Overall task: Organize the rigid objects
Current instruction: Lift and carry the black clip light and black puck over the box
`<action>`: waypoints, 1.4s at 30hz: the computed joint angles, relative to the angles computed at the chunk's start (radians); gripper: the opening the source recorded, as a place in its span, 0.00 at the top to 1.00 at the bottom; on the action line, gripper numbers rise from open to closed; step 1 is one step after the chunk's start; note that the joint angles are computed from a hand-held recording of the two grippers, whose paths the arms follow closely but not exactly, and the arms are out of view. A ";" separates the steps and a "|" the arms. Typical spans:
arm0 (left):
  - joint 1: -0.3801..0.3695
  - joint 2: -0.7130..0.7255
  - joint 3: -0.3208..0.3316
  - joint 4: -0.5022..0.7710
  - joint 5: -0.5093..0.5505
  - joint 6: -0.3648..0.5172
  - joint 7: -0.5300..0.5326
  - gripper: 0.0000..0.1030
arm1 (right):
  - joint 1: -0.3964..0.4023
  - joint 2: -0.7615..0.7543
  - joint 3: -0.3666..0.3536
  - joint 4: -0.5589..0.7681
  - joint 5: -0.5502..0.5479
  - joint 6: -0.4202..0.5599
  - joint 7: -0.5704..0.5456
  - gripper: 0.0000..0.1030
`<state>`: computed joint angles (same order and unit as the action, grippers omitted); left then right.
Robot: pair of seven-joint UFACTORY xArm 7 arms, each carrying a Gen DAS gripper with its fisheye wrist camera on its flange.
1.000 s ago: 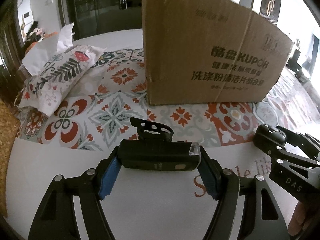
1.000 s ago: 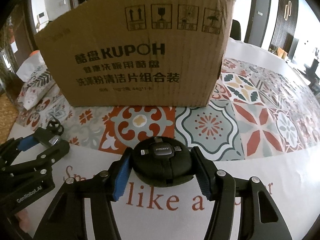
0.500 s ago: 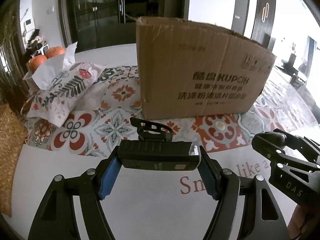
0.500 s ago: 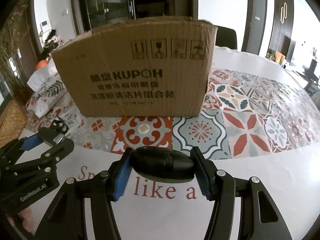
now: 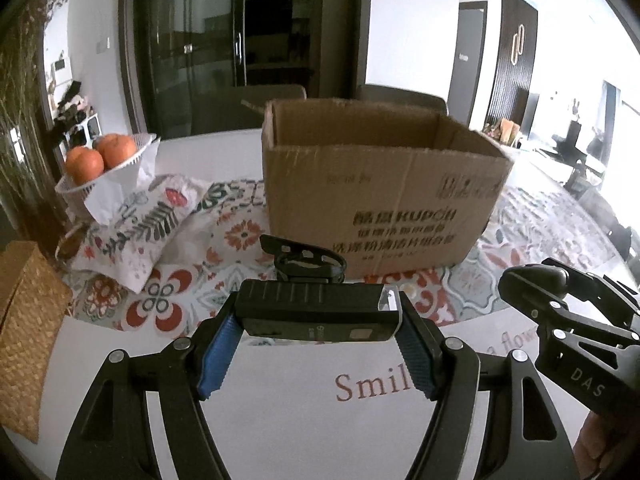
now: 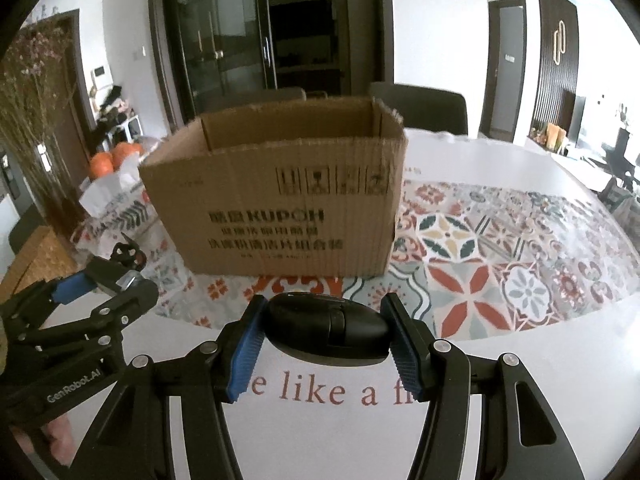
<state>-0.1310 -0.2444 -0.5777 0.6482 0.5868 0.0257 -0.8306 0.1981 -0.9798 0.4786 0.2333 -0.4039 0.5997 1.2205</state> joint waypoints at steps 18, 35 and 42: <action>-0.019 -0.063 0.007 0.061 -0.120 -0.007 0.122 0.30 | -0.043 -0.129 0.004 0.060 -0.021 0.034 -0.058 0.43; -0.096 0.042 0.087 0.231 -0.089 0.063 0.155 0.30 | -0.185 -0.094 -0.017 0.139 -0.032 -0.072 -0.157 0.43; -0.188 0.113 0.177 0.317 -0.083 0.107 0.166 0.30 | -0.248 -0.028 -0.033 0.181 -0.029 -0.139 -0.208 0.43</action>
<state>-0.3190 -0.1317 -0.4010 0.9657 0.5033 0.1325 -0.6642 -0.0494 -1.0077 0.4460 0.4143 -0.4333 0.4603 1.0123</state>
